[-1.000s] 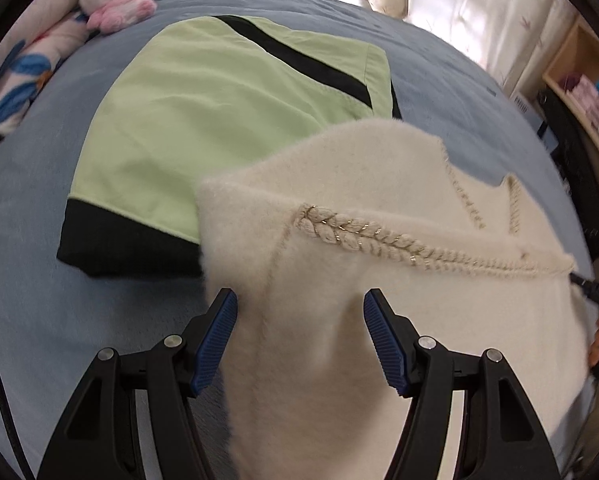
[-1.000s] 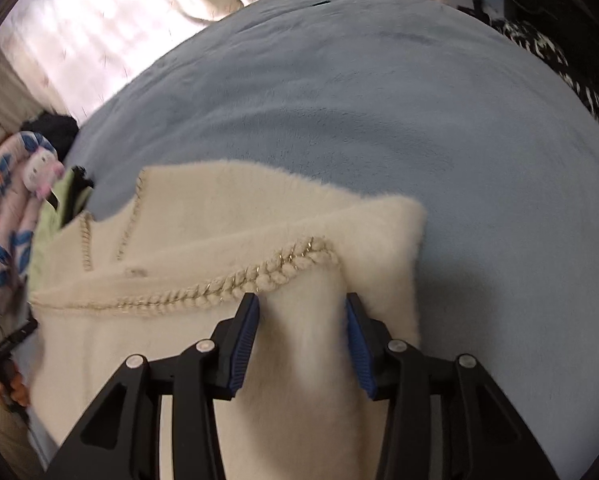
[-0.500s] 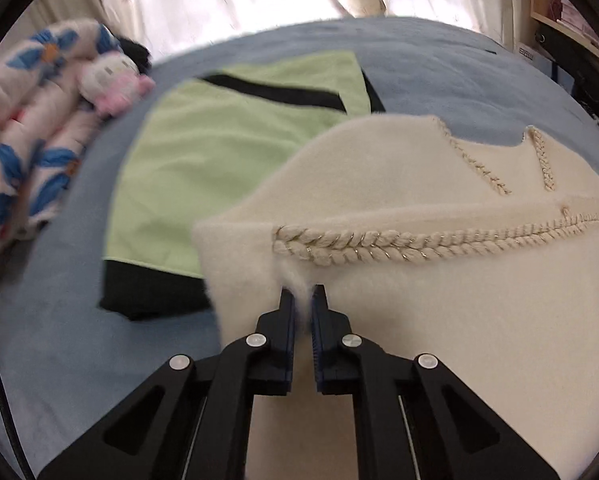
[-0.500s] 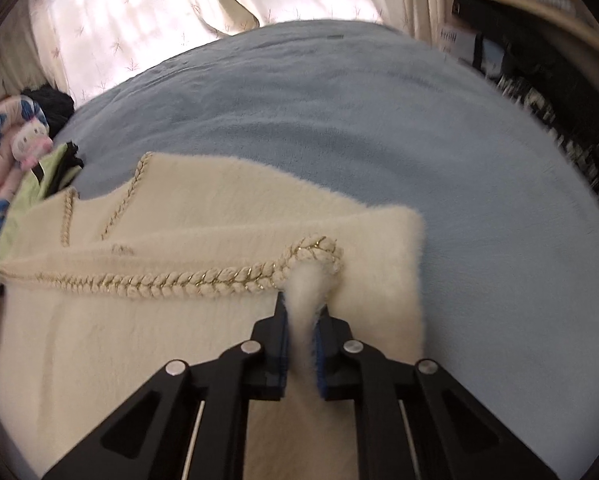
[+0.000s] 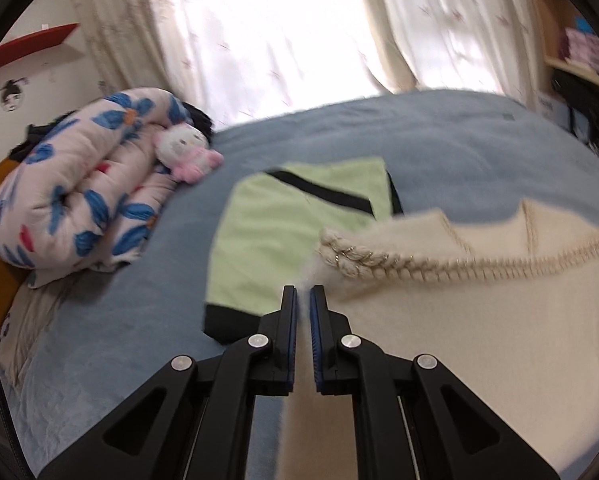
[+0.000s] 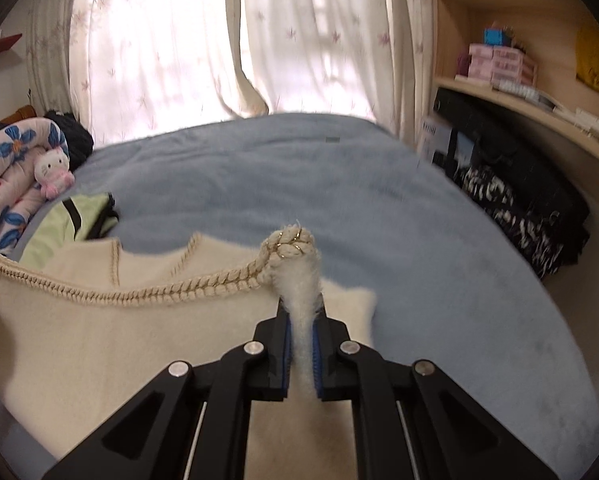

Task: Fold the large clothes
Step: 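Carry the held hem over toward the collar with both tools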

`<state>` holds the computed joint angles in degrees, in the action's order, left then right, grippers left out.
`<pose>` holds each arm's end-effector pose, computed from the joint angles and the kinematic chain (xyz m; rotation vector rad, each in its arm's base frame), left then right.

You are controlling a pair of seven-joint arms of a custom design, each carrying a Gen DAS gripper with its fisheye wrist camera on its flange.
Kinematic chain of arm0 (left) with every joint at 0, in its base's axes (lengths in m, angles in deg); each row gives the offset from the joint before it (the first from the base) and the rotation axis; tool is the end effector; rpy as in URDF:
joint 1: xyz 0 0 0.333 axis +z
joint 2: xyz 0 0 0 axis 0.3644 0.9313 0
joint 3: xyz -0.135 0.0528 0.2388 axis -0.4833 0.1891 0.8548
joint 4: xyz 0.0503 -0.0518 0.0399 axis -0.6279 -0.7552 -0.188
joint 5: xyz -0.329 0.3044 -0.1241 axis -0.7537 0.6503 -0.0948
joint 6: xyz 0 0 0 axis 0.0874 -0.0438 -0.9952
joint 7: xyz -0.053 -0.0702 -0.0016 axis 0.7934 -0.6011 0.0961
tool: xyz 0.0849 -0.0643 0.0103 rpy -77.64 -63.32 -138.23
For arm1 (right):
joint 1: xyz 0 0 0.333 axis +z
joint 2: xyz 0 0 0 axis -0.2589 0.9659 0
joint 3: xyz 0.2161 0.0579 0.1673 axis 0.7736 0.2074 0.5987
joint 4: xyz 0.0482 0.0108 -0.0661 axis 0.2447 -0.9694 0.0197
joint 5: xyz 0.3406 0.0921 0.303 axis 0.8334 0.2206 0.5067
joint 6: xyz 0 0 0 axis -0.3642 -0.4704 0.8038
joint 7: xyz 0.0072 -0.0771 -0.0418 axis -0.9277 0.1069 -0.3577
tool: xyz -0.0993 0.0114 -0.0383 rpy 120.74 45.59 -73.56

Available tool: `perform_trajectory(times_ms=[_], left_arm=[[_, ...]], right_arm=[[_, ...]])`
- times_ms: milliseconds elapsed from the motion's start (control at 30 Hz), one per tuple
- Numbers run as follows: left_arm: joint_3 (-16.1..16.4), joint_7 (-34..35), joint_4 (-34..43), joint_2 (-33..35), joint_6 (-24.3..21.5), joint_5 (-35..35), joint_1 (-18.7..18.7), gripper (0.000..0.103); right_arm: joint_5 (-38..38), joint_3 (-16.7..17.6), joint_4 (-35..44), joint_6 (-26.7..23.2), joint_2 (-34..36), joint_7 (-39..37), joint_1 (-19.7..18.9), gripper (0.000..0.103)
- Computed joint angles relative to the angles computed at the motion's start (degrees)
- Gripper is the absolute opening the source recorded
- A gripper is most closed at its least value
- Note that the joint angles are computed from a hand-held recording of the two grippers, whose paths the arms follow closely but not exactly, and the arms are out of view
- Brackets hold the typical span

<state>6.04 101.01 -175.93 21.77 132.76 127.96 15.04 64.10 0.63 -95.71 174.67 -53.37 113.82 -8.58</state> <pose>0.5922 -0.2208 0.5750 -1.7309 1.4500 -0.4270 0.6817 0.0690 0.6006 -1.7266 1.6262 -0.7789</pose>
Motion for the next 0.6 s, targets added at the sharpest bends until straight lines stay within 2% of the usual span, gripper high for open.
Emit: perform_trajectory(times_ms=[33, 67, 133, 200, 267, 300, 367, 433, 500, 600], left_arm=[[-0.9, -3.4, 1.4, 0.4, -2.1, 4.9, 0.6, 0.001], [-0.8, -4.6, 2.4, 0.9, -2.7, 6.3, 0.8, 0.001], [0.1, -6.5, 5.1, 2.2, -3.4, 6.8, 1.1, 0.001], [1.4, -5.2, 7.1, 3.7, -2.9, 5.1, 1.1, 0.001], [4.0, 3.2, 7.1, 4.6, 2.9, -5.8, 1.2, 0.002], [5.0, 8.0, 7.5, 5.8, 3.9, -12.4, 1.3, 0.003], [5.8, 13.6, 7.9, 7.4, 4.0, -20.1, 1.6, 0.007], [6.6, 19.4, 7.6, 9.0, 4.9, -28.0, 1.9, 0.022], [7.0, 24.0, 6.6, 9.9, 6.4, -34.0, 2.2, 0.033], [7.2, 27.4, 5.3, 11.2, 7.8, -36.7, 2.2, 0.055]], right_arm=[[-1.2, 0.0, 1.0, 0.2, 0.5, 1.2, 0.0, 0.007], [-1.7, 0.0, 2.3, 0.4, 1.4, 1.9, 0.0, 0.007], [-1.7, 0.1, 4.9, 0.4, 3.4, 2.3, 0.0, 0.007], [-2.3, 0.4, 7.6, -0.4, 5.7, 2.1, 0.3, 0.007], [-3.8, 0.5, 9.3, -1.0, 7.5, 2.4, 0.6, 0.007], [-3.7, 0.7, 10.0, -1.5, 8.3, 2.2, 0.6, 0.007], [-2.9, 0.8, 10.9, -2.7, 9.7, 2.1, 0.5, 0.007], [-3.2, 0.6, 11.0, -3.1, 10.3, 2.7, 0.4, 0.007], [-1.9, 0.7, 10.7, -3.6, 10.6, 2.2, -0.1, 0.007], [0.3, 0.9, 10.3, -4.4, 10.7, 0.6, -0.9, 0.007]])
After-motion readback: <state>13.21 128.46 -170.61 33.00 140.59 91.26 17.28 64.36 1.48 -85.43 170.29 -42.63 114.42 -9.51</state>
